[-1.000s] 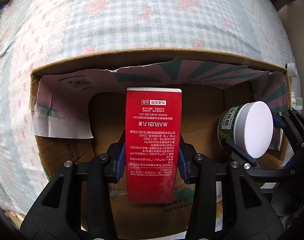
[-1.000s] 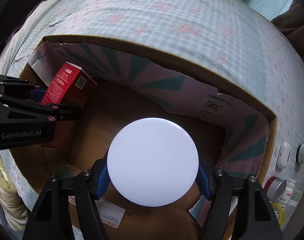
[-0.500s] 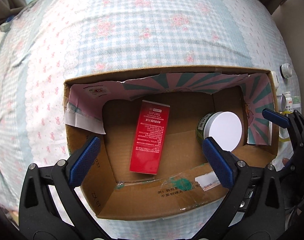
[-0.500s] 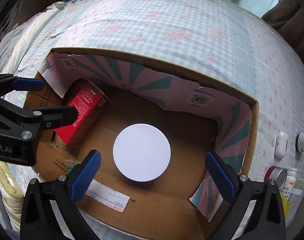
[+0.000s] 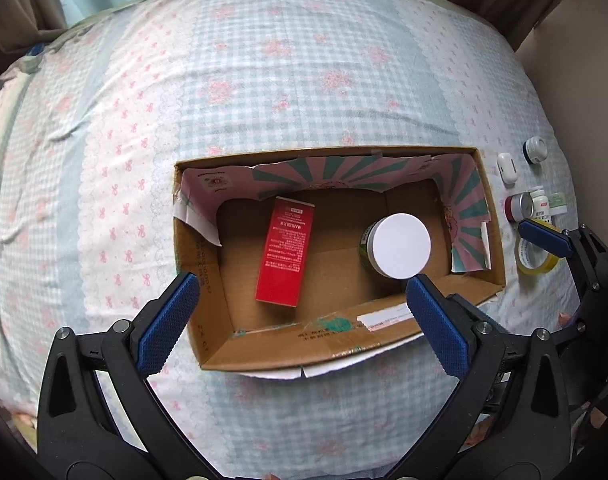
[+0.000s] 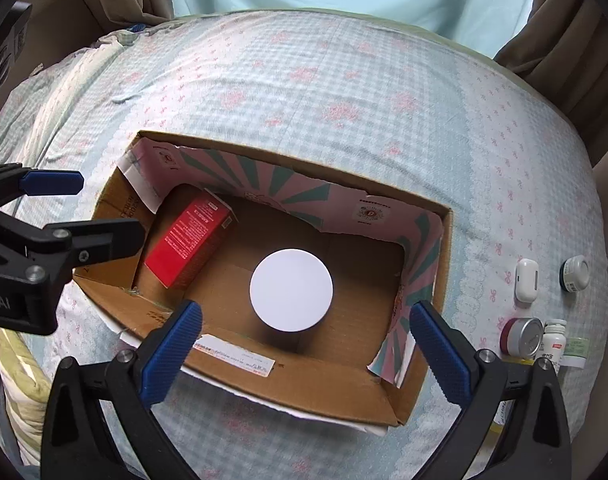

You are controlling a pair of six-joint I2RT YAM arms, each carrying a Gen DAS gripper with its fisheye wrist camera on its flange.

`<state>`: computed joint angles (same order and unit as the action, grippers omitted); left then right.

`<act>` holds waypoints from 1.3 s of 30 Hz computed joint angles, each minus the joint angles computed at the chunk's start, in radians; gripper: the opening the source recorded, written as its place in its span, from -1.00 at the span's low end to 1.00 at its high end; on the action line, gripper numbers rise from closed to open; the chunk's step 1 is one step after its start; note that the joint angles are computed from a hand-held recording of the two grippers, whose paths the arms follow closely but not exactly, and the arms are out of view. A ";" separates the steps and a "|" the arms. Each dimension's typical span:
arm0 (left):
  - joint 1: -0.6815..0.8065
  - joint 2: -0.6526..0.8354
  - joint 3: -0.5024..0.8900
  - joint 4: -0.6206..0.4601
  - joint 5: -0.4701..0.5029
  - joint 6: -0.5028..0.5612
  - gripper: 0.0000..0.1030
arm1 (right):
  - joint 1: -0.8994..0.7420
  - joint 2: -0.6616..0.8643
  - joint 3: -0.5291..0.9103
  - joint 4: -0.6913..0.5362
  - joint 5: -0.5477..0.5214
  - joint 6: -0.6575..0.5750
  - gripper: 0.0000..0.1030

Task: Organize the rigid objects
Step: 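Withdraw both tools from the box back toward the remaining items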

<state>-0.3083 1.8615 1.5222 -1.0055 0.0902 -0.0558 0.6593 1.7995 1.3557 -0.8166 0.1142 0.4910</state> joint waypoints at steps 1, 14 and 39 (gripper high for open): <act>-0.007 -0.031 -0.010 -0.008 -0.009 -0.002 0.99 | 0.005 -0.024 0.002 -0.018 0.002 0.015 1.00; -0.128 -0.356 -0.034 -0.166 -0.048 -0.102 0.99 | 0.113 -0.358 0.063 -0.411 0.132 0.302 1.00; -0.805 0.281 0.791 -0.379 -0.298 -0.699 0.99 | -1.324 -0.563 -0.070 -0.509 -0.322 -0.889 1.00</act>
